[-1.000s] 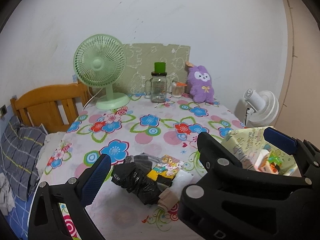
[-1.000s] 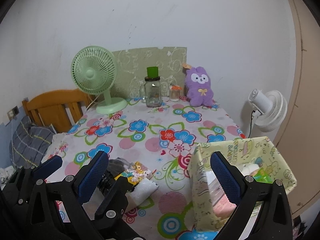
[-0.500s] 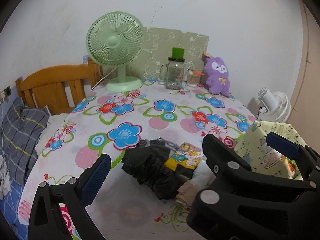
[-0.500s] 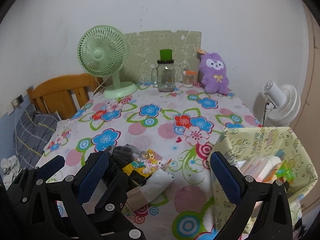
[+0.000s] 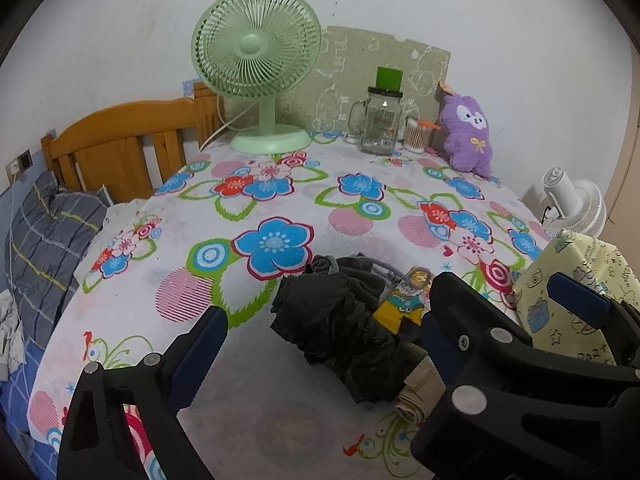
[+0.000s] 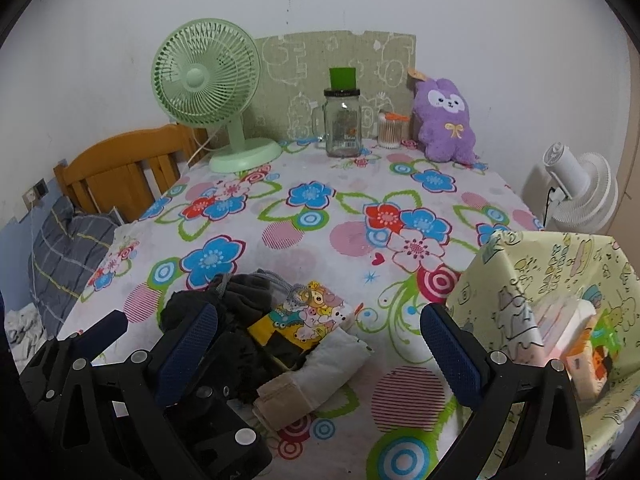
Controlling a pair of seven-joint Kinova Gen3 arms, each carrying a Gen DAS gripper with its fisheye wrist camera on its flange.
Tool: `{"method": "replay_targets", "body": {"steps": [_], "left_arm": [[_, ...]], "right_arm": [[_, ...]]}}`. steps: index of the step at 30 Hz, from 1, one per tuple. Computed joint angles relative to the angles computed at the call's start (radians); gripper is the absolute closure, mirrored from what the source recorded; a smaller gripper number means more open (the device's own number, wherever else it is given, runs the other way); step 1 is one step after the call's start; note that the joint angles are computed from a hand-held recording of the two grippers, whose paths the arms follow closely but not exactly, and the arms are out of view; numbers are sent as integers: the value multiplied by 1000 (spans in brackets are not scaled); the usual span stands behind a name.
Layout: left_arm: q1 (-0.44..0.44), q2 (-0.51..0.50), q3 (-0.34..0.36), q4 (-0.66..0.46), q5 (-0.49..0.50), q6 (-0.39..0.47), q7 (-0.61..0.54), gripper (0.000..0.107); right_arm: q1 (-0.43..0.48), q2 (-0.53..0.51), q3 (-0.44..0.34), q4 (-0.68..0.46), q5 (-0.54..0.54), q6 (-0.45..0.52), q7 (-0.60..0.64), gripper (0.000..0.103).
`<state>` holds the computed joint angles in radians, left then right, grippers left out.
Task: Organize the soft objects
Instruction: 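Move the left tool to the black folded umbrella while the right tool approaches the white plastic bag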
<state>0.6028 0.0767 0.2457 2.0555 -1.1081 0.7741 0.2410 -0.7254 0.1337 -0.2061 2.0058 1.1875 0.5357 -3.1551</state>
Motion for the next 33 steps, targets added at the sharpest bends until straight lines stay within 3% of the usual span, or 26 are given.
{"method": "replay_targets", "body": {"steps": [8,16,25,33], "left_arm": [[-16,29,-25,-10,28,-61,-25,16],[-58,31,-62,19,137,-203,-87,51],[-16,38,-64,23,95,-167,-66,62],[-4,23,-46,27,115,-130,-111,63]], "right_arm": [[11,35,23,-22,-54,-21,51,1],[12,65,51,-36,-162,-61,166,3],[-12,67,91,-24,-227,-84,209,4],[5,66,82,-27,-336,-98,318,14]]}}
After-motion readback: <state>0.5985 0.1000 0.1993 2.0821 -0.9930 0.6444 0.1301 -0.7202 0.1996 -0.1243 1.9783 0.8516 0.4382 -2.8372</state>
